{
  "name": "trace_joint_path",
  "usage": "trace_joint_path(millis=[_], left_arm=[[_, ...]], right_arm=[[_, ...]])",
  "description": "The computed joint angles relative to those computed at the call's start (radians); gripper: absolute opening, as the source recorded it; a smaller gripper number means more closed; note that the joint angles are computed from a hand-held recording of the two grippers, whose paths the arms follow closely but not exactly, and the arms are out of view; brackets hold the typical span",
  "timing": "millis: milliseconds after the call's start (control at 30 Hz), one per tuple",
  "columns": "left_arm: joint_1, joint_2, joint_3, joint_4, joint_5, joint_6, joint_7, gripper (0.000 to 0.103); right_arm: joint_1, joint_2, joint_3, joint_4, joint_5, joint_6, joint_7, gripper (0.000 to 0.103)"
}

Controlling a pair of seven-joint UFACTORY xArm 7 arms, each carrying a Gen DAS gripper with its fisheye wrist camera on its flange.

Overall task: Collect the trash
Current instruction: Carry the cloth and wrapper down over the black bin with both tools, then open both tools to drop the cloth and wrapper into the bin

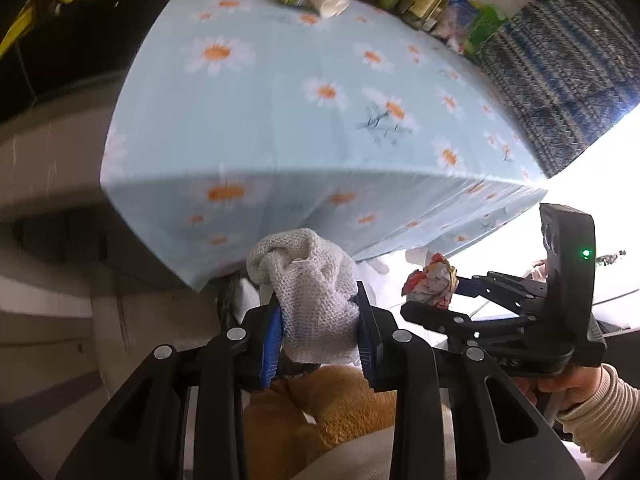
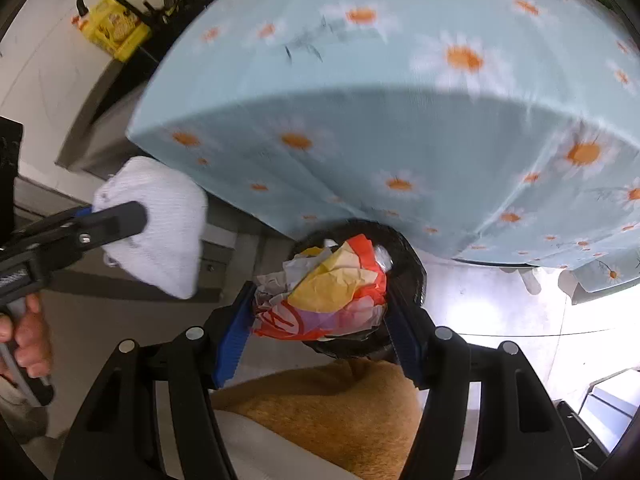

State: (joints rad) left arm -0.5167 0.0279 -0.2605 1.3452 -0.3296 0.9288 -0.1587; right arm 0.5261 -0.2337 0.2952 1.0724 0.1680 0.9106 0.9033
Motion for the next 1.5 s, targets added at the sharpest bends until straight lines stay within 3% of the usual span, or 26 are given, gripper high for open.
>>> trace_joint_path(millis=[433,700,967,1100,1200,1500], left_arm=[[-0.029,0.022,-0.014,-0.114,0.053,0.000,-0.187,0.030],[-0.041,0.074,-0.021,-0.127,0.039,-0.028,-0.198,0.030],[-0.043,0.111,-0.021,-0.117,0.050,-0.037,-0.197,0.031],[-0.045,0.137,-0.023,-0.087,0.041,-0.019,-0.200,0.045],[-0.055,0.140,-0.021,-0.071,0.081,-0.006,-0.224,0.045],[-0.051,0.112,-0.014,-0.054,0.113,0.017,-0.255,0.045]], right_arm=[[0.036,0.028,-0.041,-0.177,0.204,-0.107,-0.217,0.063],[0.031,0.085,-0.045,-0.182,0.253,-0.132,-0.322,0.063],[0.020,0.096,-0.050,-0.191,0.293,-0.148,-0.365,0.065],[0.013,0.097,-0.049,-0.180,0.281,-0.142,-0.364,0.070],[0.009,0.076,-0.052,-0.186,0.286,-0.148,-0.360,0.076],[0.002,0.011,-0.058,-0.208,0.279,-0.140,-0.326,0.076]])
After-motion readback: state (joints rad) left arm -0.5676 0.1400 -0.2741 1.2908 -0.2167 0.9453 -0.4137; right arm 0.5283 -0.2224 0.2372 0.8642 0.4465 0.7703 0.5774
